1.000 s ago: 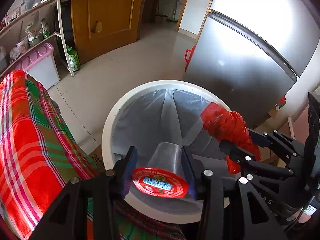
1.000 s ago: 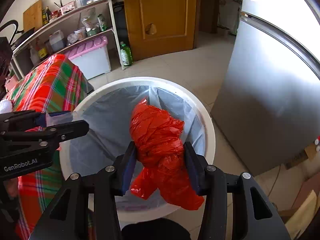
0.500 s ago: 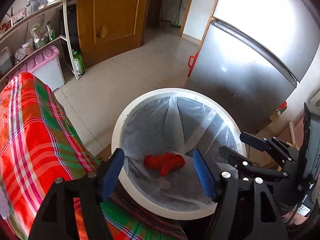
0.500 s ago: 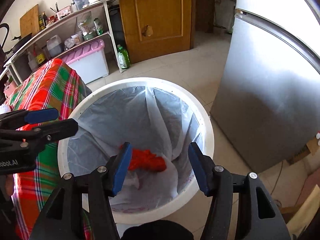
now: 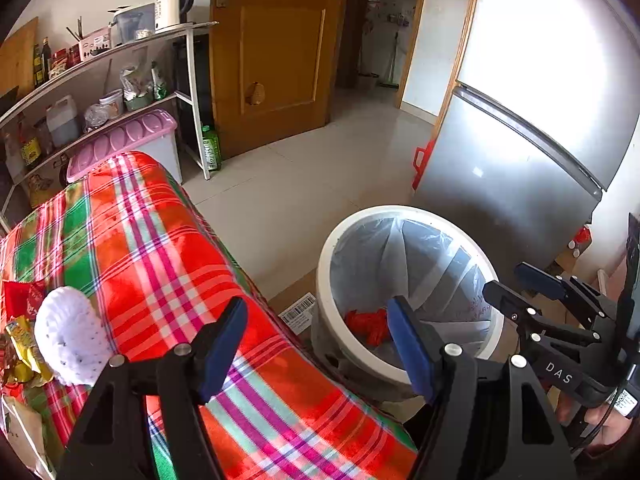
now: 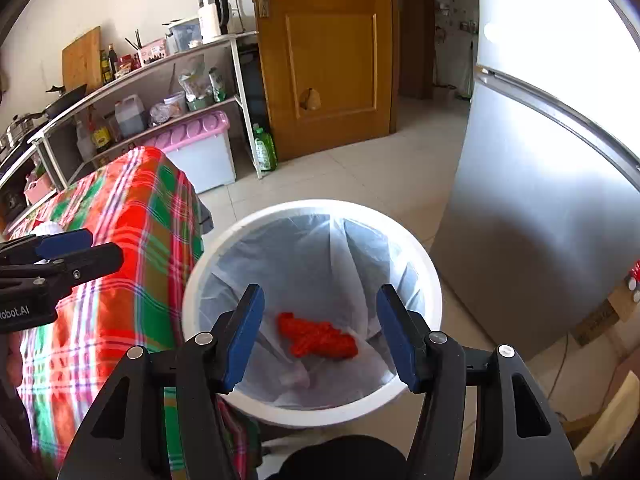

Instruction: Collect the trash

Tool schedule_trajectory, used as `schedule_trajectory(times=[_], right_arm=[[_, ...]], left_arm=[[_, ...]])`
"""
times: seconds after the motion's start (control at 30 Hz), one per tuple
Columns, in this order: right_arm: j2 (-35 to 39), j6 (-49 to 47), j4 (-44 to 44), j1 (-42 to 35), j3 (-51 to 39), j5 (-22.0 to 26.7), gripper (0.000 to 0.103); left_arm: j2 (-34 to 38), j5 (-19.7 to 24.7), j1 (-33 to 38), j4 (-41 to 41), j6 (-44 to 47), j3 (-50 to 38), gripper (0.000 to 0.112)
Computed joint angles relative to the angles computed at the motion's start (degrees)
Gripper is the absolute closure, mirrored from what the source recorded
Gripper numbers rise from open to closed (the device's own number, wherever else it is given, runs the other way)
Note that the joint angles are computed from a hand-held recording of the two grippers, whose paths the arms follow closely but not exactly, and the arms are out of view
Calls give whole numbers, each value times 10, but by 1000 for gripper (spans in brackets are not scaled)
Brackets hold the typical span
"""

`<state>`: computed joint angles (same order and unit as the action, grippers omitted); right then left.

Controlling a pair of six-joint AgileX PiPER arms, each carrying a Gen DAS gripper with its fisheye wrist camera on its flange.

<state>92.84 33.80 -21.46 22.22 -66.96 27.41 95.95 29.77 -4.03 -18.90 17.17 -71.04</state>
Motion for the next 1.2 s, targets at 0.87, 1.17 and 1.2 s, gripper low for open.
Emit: schedule_trajectory(times=[0.87,1.17,1.2], right_arm=[[124,-92,96,210,-210,20,44],[235,-212,203,237,-371,90,44],[244,-225,218,236,-385,94,44]], left_arm=[[-195,-18,392,-193,275,214,31],[-148,21,522,-285,405,216,28],[-140,34,534,-293,414,212,28]])
